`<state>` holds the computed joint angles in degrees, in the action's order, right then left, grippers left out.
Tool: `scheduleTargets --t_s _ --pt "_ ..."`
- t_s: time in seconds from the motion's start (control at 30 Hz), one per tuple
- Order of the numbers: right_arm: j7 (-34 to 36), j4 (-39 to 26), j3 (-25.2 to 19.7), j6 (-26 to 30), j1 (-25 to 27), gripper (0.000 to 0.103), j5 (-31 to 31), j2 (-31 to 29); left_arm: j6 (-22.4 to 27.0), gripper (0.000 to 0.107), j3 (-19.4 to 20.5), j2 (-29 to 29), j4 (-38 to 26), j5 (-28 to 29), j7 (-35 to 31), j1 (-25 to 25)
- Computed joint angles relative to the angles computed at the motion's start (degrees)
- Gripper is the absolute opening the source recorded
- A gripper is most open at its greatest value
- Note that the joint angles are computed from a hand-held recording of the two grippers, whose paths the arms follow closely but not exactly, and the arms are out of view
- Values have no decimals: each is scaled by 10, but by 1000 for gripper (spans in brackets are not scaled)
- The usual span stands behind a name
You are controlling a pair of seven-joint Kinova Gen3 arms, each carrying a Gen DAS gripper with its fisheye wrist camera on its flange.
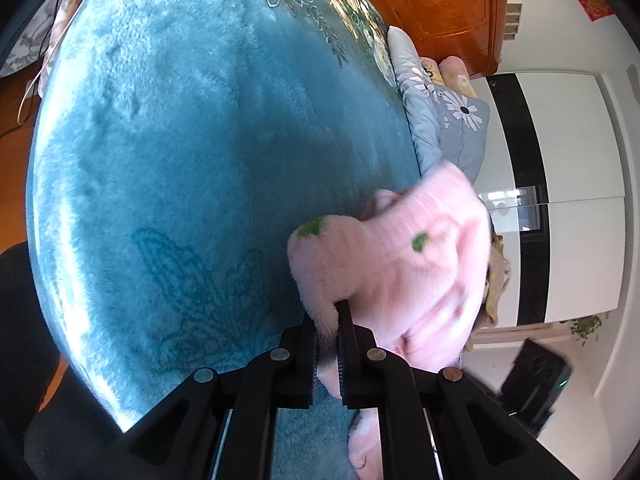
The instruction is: Fold clothes
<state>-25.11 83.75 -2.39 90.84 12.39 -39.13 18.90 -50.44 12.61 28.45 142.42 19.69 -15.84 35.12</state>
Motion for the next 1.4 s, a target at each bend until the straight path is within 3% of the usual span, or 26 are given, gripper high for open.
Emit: scheduleTargets --t_s 0.07,0.17,0.27,0.4,0.5,0.6,0.7,0.9,1.03,1.3,1.4 --pt "-16 -37 -15 3 17 53 -34 14 -4 10 0 3 0 -4 2 -2" --pt "-72 -83 -22 -42 0 54 -49 31 -14 10 1 6 6 -3 8 0" --pt "-142 -142 4 -81 -74 54 -16 74 -19 10 1 6 10 2 10 5" --pt "-231 -232 43 -55 -170 54 50 157 -8 10 0 0 6 2 6 5" --pt "-238 -223 6 -64 -186 54 120 171 -1 10 -1 -8 7 -6 0 -1" --pt "-246 -214 -51 -63 -170 54 173 173 -2 10 -1 -11 10 -15 -3 -6" --pt "-232 -183 -56 -83 -170 54 184 155 -15 10 0 -7 14 -24 -1 -11" --pt "-245 -115 -50 -165 -185 25 204 99 -30 10 -3 -3 15 -25 -8 -13" --pt "-243 -138 -51 -169 -181 18 204 90 6 10 -11 -26 5 -16 -40 -16" --pt "-265 -223 -41 -288 -216 17 248 74 53 10 -32 -67 -11 1 -99 -47" --pt "-275 -261 -39 -317 -241 17 281 87 81 7 -51 -90 -25 44 -154 -45"
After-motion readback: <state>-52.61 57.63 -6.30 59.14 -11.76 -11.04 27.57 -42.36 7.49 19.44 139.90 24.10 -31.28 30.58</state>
